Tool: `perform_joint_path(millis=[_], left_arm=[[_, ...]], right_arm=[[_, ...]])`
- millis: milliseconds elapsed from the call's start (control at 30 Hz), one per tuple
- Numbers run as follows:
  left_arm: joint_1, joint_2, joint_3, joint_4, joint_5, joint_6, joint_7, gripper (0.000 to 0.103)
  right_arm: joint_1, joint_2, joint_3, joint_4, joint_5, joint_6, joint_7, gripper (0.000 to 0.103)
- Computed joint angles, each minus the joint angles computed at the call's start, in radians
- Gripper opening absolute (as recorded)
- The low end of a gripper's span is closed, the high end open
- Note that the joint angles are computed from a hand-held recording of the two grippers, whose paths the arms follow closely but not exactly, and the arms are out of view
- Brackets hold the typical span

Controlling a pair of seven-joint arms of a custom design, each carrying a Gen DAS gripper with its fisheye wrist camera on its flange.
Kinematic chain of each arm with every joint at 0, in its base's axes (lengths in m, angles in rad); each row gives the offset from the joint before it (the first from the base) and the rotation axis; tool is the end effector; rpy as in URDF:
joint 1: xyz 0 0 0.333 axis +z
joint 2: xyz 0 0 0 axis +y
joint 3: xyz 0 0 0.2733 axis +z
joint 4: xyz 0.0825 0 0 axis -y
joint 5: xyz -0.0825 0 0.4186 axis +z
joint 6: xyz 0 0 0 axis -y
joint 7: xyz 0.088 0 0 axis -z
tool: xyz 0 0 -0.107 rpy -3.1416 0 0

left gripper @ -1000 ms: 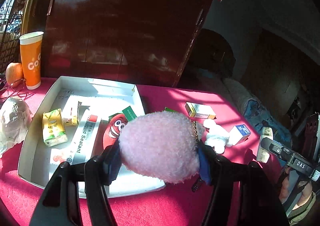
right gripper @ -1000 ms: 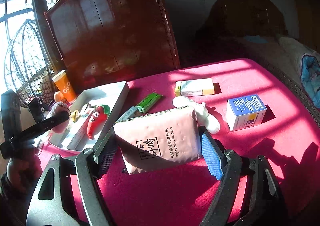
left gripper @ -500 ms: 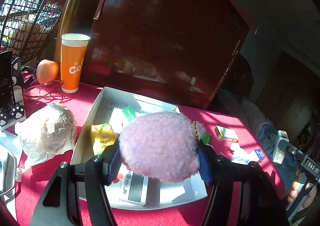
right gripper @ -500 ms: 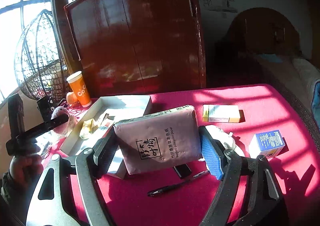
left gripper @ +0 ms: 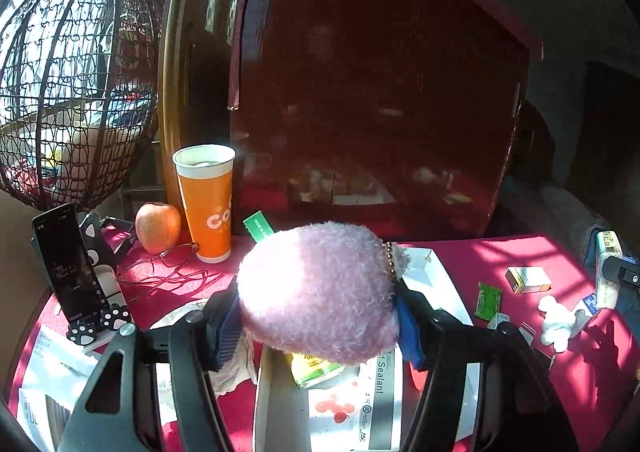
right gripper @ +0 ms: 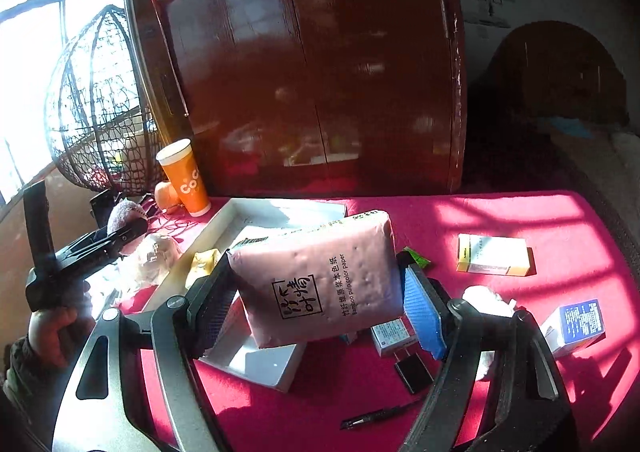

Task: Organize objects
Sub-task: 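Lift and carry the fluffy ball and tissue pack over the white tray with both tools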

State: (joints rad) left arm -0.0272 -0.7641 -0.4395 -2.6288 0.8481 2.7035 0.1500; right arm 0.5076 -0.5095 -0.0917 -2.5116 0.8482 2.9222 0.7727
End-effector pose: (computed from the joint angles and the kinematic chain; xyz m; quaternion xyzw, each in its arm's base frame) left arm 0.3857 -0.2234 0.4911 -0.6805 0.5120 -0.3471 0.3928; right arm 0.4623 0.1510 0.4946 -0.7424 0.4637 -0.1712 0.4522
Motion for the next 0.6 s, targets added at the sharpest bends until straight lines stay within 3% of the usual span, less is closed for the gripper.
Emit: perform_joint_path(millis=[167,333,433,600], left_arm=[[0.036,-0.038,0.014,0.067,0.065,-0.129,0.133,0.064],[0.06,0.01,0.043,0.137,0.086,-0.179,0.219,0.064],[0.032,0.147,0.101,0.205,0.02,-0.141,0.297,0.064],[-0.006,0.444,0.149,0.362,-0.089,-0.132,0.404,0.064]], right_arm=[[0.018,0.06,0.017,0.088,-0.009,0.011,-0.014,0.078],[0.061,0.155,0.018,0.208,0.044,0.03,-0.07,0.078],[0.038,0.251,0.045,0.306,0.061,-0.032,-0.042,0.078],[-0.055,0.448,0.134,0.45,-0.064,-0.101,0.172,0.078]])
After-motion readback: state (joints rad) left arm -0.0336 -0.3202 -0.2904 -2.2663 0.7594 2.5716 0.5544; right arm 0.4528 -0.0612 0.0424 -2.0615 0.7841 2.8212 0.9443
